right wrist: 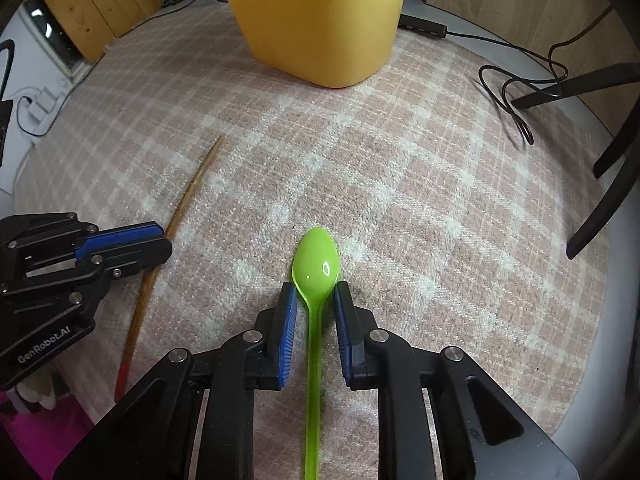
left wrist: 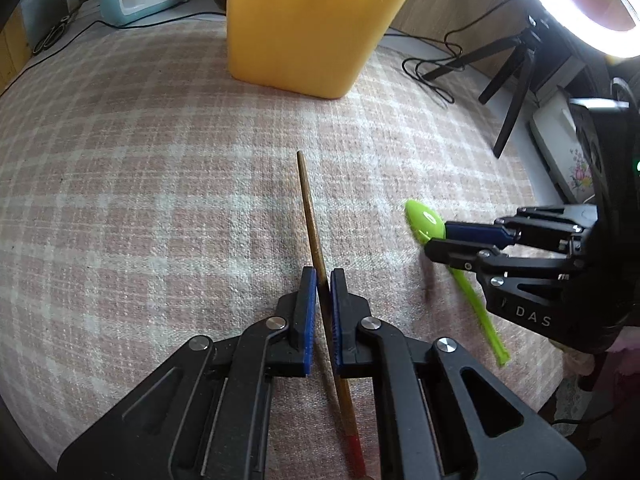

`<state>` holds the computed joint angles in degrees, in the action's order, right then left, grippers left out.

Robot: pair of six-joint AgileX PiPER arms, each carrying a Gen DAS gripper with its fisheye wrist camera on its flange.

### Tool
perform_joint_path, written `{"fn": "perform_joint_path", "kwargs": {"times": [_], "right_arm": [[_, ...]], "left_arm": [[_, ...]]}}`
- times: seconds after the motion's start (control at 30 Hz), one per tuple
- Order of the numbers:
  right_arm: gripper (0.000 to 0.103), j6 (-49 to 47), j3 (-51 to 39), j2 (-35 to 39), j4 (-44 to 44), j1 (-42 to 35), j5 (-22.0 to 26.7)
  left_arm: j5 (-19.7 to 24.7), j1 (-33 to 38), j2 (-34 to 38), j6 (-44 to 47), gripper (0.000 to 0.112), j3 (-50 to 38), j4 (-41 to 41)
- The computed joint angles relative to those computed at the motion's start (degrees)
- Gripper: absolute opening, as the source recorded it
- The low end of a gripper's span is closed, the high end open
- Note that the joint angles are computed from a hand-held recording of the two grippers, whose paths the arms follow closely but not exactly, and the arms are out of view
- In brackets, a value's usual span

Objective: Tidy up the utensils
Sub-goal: 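Lift the green spoon and chopstick with both tools toward the yellow bin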

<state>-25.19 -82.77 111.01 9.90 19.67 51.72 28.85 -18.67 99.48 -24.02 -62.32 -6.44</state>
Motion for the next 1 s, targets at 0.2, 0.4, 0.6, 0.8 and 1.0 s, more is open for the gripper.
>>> {"fn": "perform_joint_path", "kwargs": {"times": [0.2,0.4,0.6,0.8,1.0], "right_arm": [[0.003,-5.1,3.3,-3.0,5.9,-4.7,-0.7],[0.003,-7.5,6.8,-5.8,6.7,-6.7,-0.6],[0.008,-7.0,3.2,-3.0,0.5,-4.8,3.9],[0.005,-4.9,1.5,-1.8,-2.2,-1.8,3.9],[0.005,-8.3,3.3,-4.5,5.4,-6.5,3.4]], "left_arm": [[-0.2,0.3,-0.7,0.0,0.005,0.4,0.2],[0.1,-0.2,-0.3,-0.8,0.005,0.0,1.5],[-0.3,-0.7,1.0,0.0,0.005,-0.5,0.4],[-0.9,-0.2,-0.3,0.9,0.004,0.5,-1.3],[-1.0,0.2,-3.4,-0.4,0.004,1.1,0.6]]}}
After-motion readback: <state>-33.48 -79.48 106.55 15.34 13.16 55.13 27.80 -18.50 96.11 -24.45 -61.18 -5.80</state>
